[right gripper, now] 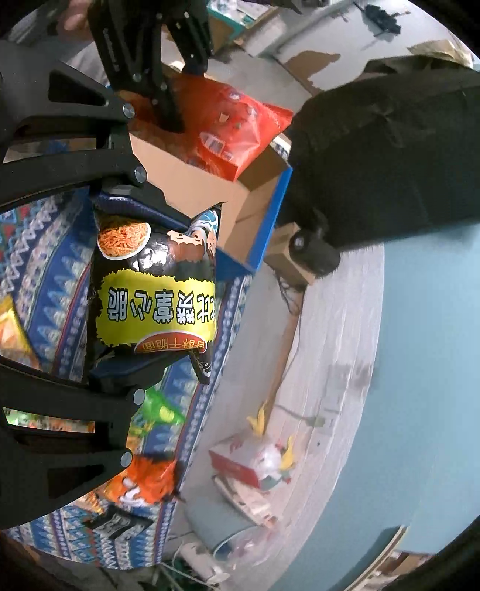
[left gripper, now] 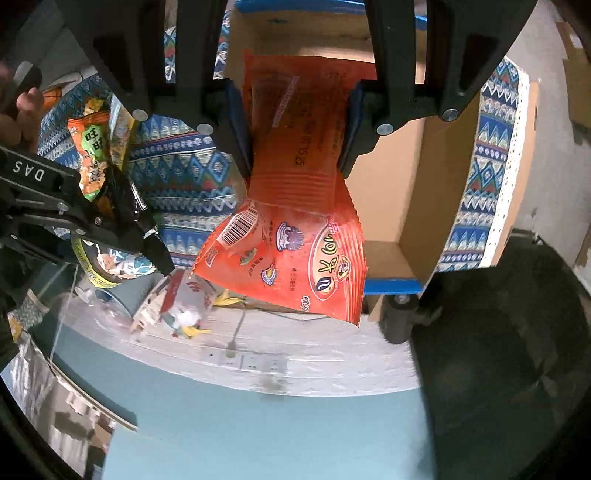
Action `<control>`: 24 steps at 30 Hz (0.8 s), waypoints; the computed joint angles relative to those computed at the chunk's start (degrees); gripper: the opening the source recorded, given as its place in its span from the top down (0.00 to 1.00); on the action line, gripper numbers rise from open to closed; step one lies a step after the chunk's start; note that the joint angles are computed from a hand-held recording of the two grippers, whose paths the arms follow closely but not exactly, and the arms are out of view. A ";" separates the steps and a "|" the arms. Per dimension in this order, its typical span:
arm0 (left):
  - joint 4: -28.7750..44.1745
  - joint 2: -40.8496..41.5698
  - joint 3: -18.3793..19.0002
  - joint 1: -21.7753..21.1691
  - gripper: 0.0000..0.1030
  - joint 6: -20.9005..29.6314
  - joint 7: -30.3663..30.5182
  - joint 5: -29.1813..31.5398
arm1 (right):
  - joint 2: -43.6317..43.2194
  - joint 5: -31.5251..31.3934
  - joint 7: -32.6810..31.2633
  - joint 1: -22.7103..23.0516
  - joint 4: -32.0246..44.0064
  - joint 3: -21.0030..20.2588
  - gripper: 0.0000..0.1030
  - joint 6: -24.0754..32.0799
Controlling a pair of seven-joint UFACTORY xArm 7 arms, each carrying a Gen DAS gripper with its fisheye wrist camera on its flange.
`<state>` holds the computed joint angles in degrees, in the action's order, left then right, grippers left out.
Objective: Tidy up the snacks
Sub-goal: 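Carry both bags to the cardboard box and release the red bag from the left gripper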
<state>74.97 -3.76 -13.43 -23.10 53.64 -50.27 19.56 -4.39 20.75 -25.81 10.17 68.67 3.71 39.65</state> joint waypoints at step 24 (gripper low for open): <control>-11.01 -10.03 -0.07 6.34 0.44 3.62 -4.63 -1.32 | 8.66 -2.99 4.32 5.52 6.70 4.98 0.41 2.85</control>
